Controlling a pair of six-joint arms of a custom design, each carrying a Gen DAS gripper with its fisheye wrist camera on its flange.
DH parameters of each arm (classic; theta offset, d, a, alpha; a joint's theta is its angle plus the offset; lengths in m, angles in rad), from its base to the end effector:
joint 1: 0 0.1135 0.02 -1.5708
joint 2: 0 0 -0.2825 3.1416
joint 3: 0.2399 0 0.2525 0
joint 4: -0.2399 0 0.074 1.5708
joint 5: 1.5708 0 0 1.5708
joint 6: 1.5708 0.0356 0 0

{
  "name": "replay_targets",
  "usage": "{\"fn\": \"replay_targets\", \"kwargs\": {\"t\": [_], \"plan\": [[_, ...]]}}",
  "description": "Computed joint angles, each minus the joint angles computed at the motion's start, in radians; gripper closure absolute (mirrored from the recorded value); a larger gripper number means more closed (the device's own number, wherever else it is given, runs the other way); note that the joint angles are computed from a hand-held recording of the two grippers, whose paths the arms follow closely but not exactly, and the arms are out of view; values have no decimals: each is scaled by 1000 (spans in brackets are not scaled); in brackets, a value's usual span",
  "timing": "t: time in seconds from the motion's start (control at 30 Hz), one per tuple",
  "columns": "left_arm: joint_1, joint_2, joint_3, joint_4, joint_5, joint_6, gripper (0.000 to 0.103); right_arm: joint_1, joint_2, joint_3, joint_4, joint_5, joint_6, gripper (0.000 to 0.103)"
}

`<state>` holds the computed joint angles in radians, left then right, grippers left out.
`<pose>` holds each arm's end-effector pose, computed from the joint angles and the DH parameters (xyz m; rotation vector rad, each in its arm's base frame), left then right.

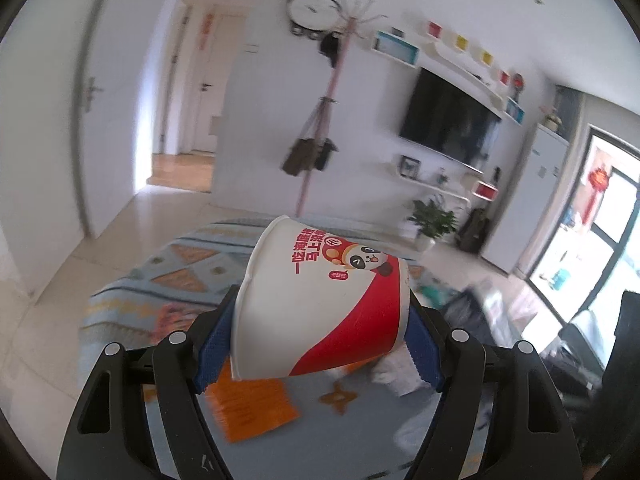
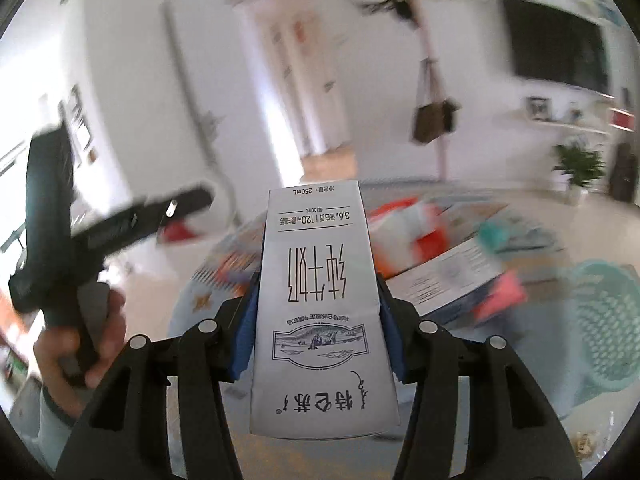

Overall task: Collect trash
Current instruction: 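Lift the paper cup with the left gripper while the right gripper grasps the milk carton, then carry both items over the teal basket and open both grippers to drop them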

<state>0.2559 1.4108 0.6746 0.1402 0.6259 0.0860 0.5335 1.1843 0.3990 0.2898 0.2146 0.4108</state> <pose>0.2782 0.0512 0.2144 0.1761 2.0685 -0.4679 0.1977 0.1079 0.1925 0.0058 2.0737 0.3627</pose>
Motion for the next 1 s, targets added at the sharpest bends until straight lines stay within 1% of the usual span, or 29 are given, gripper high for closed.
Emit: {"fn": "replay_targets", "kwargs": {"t": [0.07,0.1,0.17,0.23,0.27,0.3,0.33,0.43,0.5,0.6,0.67,0.77,0.87,0.93,1.0], "plan": [[-88,0,9,12,-44,-25,30,-94,-70,-21,-31,2,-12,54],[-154,3,21,14,-86,-38,30,-173,-120,-36,-56,-24,-25,54],[-254,18,48,18,-140,-61,30,-321,-196,-49,-109,-82,-47,54],[-370,59,107,4,-191,-90,30,-477,-224,-57,-129,-124,-74,54],[-410,77,127,2,-204,-102,30,-542,-217,-61,-120,-138,-88,54],[-469,111,170,-11,-227,-118,30,-640,-211,-64,-119,-166,-104,54],[-516,145,211,-25,-243,-128,30,-699,-199,-64,-113,-190,-111,54],[-628,262,332,-69,-271,-154,30,-899,-68,-63,-33,-279,-137,54],[-688,370,434,-114,-269,-168,30,-1010,41,-54,13,-342,-144,54],[-758,515,560,-160,-297,-184,30,-1113,241,0,70,-393,-151,54],[-790,601,619,-171,-315,-191,30,-1156,366,28,106,-405,-153,54],[-827,728,719,-218,-338,-202,30,-1211,542,69,142,-416,-154,53],[-858,819,810,-268,-347,-221,30,-1215,654,95,175,-389,-142,53],[-880,865,855,-283,-380,-206,30,-1210,694,110,177,-387,-128,53],[-895,890,884,-287,-392,-197,30,-1206,729,118,185,-378,-121,53]]}}
